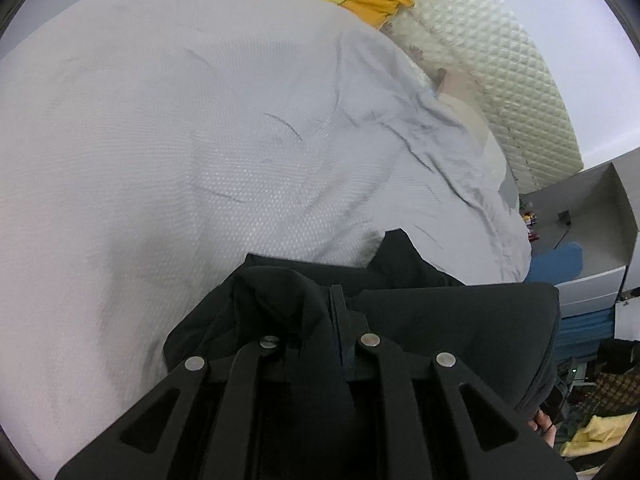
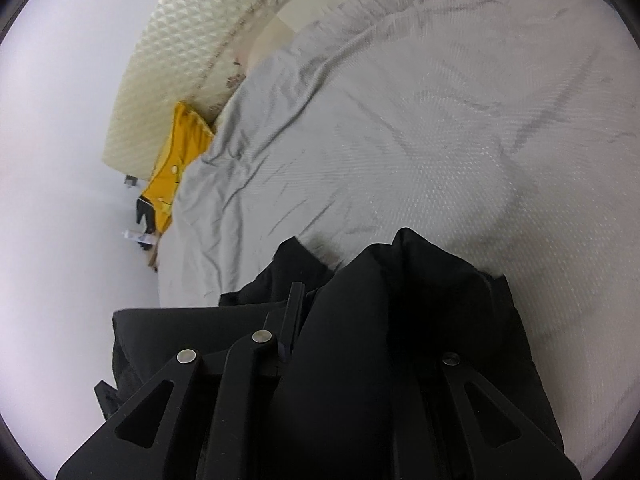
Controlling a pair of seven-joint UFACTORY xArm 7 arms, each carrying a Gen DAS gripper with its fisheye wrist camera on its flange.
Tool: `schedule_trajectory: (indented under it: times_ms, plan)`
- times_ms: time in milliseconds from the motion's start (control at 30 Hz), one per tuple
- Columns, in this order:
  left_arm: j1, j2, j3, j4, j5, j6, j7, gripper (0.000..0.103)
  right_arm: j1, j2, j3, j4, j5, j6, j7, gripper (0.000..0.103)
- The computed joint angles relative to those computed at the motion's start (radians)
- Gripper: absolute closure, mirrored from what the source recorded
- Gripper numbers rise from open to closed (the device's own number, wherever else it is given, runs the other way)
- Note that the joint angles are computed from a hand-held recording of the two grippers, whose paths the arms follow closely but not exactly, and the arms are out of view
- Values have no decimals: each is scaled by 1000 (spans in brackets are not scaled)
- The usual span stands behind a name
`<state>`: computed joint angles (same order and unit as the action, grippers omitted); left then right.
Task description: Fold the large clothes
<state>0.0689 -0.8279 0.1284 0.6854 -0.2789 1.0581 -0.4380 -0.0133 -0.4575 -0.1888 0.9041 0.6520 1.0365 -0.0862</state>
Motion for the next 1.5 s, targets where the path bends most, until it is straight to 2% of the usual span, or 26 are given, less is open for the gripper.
schedule_trajectory:
  times_ms: [167,300,367,600,667,800,867,933,1000,1067,1233,1367,1500]
  plan:
    - [-19,70,-5,-26,-29,-94,7,92,5,87,2,5,37,-40,-34,93]
    - [-18,78,-11,-12,-21,-79,-3,92,-9,94,-6,-15,90,-36,-58,93]
    - [-19,70,-9,7,-13,-39,-4,92,-18,81,-9,-22,100,-17,-61,93]
    - [-15,-39,42,31,-42,117,13,91,-50,-8,-63,-17,113,162,-103,80]
    - [-15,-83,57,42,-51,164,26,91,-59,-46,-75,-12,100,210,-112,75]
    - [5,-173,79,69,-49,267,24,89,-68,-114,-99,10,82,283,-119,51]
    - [9,-206,82,106,-31,332,26,87,-71,-151,-110,32,60,322,-115,47]
    - [9,-236,76,142,-6,379,41,81,-69,-177,-112,57,37,347,-111,45]
    - [9,-266,63,181,23,411,58,53,-63,-201,-112,81,12,367,-109,43]
    - [4,-301,46,225,56,431,82,43,-56,-226,-118,105,-7,385,-108,40]
    - [-38,-348,-32,288,115,447,153,43,-59,-275,-121,146,-71,356,-109,34]
    - [-83,-400,-129,237,88,368,155,43,-36,-383,-59,103,-156,276,-155,29]
    - [-133,-429,-260,113,62,255,118,43,29,-556,43,-73,-180,187,-187,28]
